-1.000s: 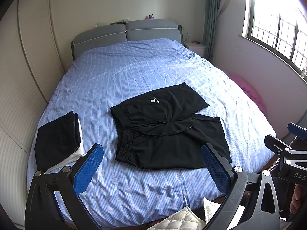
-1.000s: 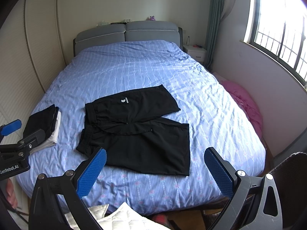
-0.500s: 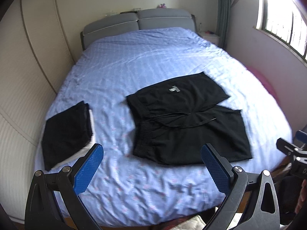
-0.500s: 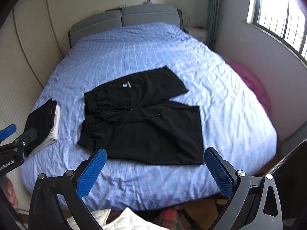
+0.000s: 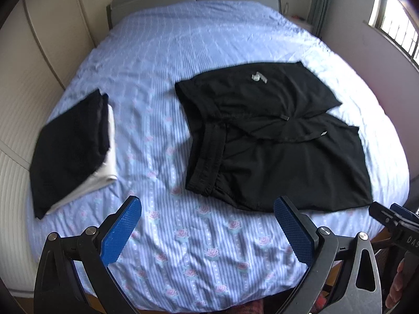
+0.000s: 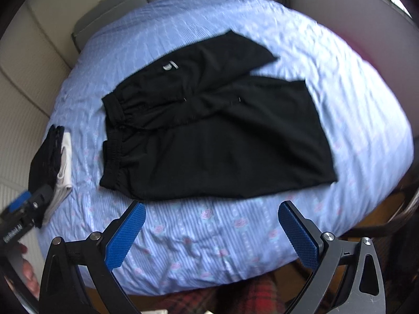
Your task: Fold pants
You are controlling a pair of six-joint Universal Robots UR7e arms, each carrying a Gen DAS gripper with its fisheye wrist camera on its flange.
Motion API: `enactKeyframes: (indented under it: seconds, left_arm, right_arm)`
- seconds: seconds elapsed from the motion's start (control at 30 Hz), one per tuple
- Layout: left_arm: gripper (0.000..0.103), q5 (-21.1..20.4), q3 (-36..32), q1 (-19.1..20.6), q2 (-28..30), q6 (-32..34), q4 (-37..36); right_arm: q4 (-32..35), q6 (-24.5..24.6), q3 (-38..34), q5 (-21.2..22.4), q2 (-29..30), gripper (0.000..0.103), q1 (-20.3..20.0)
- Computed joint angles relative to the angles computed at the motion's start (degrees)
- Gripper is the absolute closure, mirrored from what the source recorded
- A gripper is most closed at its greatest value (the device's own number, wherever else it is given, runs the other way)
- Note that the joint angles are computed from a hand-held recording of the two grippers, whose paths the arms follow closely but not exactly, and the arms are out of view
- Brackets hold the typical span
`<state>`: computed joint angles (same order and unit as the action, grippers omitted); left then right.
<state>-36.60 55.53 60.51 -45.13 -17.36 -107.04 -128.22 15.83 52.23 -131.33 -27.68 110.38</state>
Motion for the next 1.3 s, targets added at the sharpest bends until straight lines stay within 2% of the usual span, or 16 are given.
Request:
enactKeyframes:
  seconds: [0.13, 0.43, 0.7, 0.83, 0.93, 1.0, 1.07, 1.1, 1.13, 1.17, 1.23, 1.27, 1.3]
  left_arm:
    - [0.0, -1.8, 0.0, 2.3, 2.1, 0.8, -2.0]
    - [0.001, -4.8, -3.3, 6.9, 7.9, 0.2, -2.1]
    - [0.004, -6.9, -6.2, 9.5, 11.1, 0.9, -2.4]
    - [0.004, -8.4, -7.9, 10.5, 12.4, -0.4, -1.0]
    - [0.005, -9.1, -9.9, 11.0, 13.6, -1.0, 0.0]
    - [0.011, -10.0, -12.2, 11.5, 14.8, -1.2, 1.3]
    - [0.026, -11.1, -13.8, 11.7, 15.5, -1.1, 1.8]
    - [0.03, -11.5, -14.7, 11.7, 15.9, -0.7, 2.1]
    - [0.036, -11.3, -15.6, 11.6, 16.3, -0.7, 2.8]
    - [0.047, -11.3, -16.5, 11.6, 16.7, -0.6, 3.3]
    - [0.064, -12.1, -18.0, 11.5, 17.0, -0.9, 4.1]
    - [0.075, -12.6, -18.5, 11.4, 17.0, -0.8, 4.6]
    - [0.08, -12.4, -19.1, 11.3, 17.1, -0.9, 5.2]
  right_arm:
    - [-2.4, 3.9, 1.9, 1.9, 0.7, 0.002, -2.5]
    - [-4.3, 9.2, 1.2, 5.0, 4.6, 0.009, -6.7]
    - [-6.2, 11.2, -1.8, 6.9, 7.8, 0.014, -9.1]
    - [-5.0, 13.7, -3.7, 7.9, 9.0, 0.014, -9.9]
    - [-3.2, 13.3, -6.7, 7.3, 10.7, 0.02, -10.0]
    - [-1.5, 13.1, -9.5, 6.7, 12.1, 0.025, -10.1]
    - [-0.2, 12.7, -12.2, 5.7, 13.4, 0.04, -10.1]
    - [0.5, 12.2, -13.4, 5.1, 14.0, 0.045, -10.0]
    - [1.5, 11.5, -15.2, 4.5, 14.8, 0.056, -9.9]
    - [2.6, 10.8, -17.1, 4.1, 15.6, 0.068, -9.9]
    - [3.0, 9.6, -18.6, 4.3, 16.0, 0.084, -10.0]
    - [4.3, 9.4, -20.2, 4.7, 16.5, 0.09, -10.1]
    - [5.1, 9.1, -21.5, 5.2, 16.9, 0.09, -10.1]
